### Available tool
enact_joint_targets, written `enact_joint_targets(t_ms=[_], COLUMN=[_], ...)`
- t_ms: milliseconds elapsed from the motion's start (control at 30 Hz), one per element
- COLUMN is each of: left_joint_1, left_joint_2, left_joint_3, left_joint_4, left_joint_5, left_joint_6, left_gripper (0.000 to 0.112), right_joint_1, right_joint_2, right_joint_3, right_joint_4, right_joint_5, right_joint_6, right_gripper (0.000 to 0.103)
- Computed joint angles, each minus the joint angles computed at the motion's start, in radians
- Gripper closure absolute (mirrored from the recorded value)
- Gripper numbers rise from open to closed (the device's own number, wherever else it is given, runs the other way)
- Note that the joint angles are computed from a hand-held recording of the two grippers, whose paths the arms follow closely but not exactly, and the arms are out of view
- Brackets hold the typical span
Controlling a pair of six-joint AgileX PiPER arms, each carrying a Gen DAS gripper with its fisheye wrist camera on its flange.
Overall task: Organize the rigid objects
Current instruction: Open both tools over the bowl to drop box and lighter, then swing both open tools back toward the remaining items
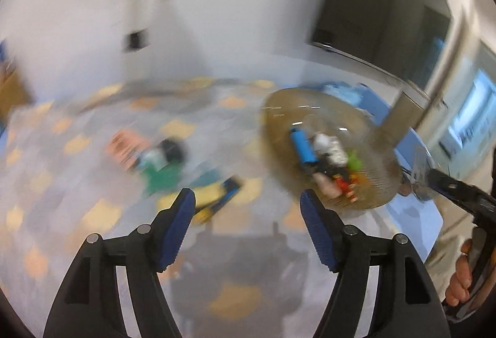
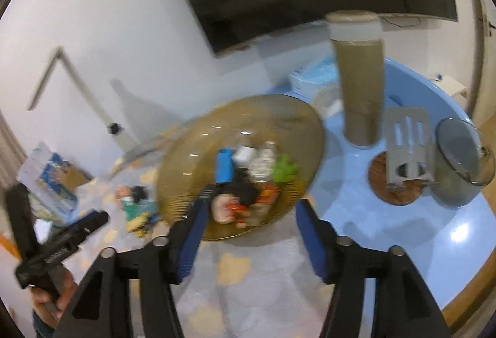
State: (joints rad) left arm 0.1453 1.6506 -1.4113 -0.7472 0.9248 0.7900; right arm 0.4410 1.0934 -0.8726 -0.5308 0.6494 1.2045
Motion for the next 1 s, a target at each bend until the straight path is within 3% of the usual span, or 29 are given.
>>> enact_joint_targets(t_ms=[67, 167, 233, 300, 367, 500, 633, 767, 933, 1000], left_joint_1=[0.099, 0.190, 0.248, 0.301, 0.325, 0.323, 0.342, 0.324, 0.263, 0.247], left_joint_2=[0.002, 0.000, -0.006, -0.003, -0.001, 0.022, 0.102, 0.124, 0.092, 0.084], left_joint_3=[0.019, 0.027, 0.039, 0.049, 0.065, 0.113, 0.078, 0.087, 0.182, 0.196], left_joint_4=[-0.023, 0.006, -0.007, -0.033, -0.034, 0.019, 0.044, 0.077, 0.121, 0.142], left_joint_5=[0.040, 0.045, 0.044, 0.046, 0.022, -0.089, -0.061, -0.089, -0.255, -0.277], left_joint_6=[0.019, 0.002, 0.052, 0.086, 0.105, 0.134, 0.089, 0.064, 0.094, 0.092], left_gripper=[0.044, 0.044, 0.044, 0.044, 0.044, 0.044, 0.044, 0.044, 0.044, 0.043], right_joint_1=[0.123, 0.349, 0.463, 0.548, 0.596, 0.569, 0.526, 0.481, 0.451, 0.447], right_joint_2=[0.006, 0.071, 0.143, 0.229, 0.291, 0.367, 0.441, 0.503, 0.587, 0.614], right_joint_3=[-0.016, -0.081, -0.151, -0.221, -0.249, -0.243, -0.244, -0.256, -0.302, -0.316], right_joint_4=[-0.123, -0.361, -0.429, -0.476, -0.525, -0.537, -0.525, -0.470, -0.419, -0.411], right_joint_5=[0.011, 0.129, 0.195, 0.257, 0.292, 0.189, 0.108, 0.039, 0.018, 0.015], right_joint_6=[0.115, 0.300, 0.301, 0.305, 0.355, 0.428, 0.434, 0.387, 0.311, 0.296], right_gripper=[0.044, 0.040, 0.036, 0.022, 0.020, 0.020, 0.020, 0.020, 0.020, 0.020])
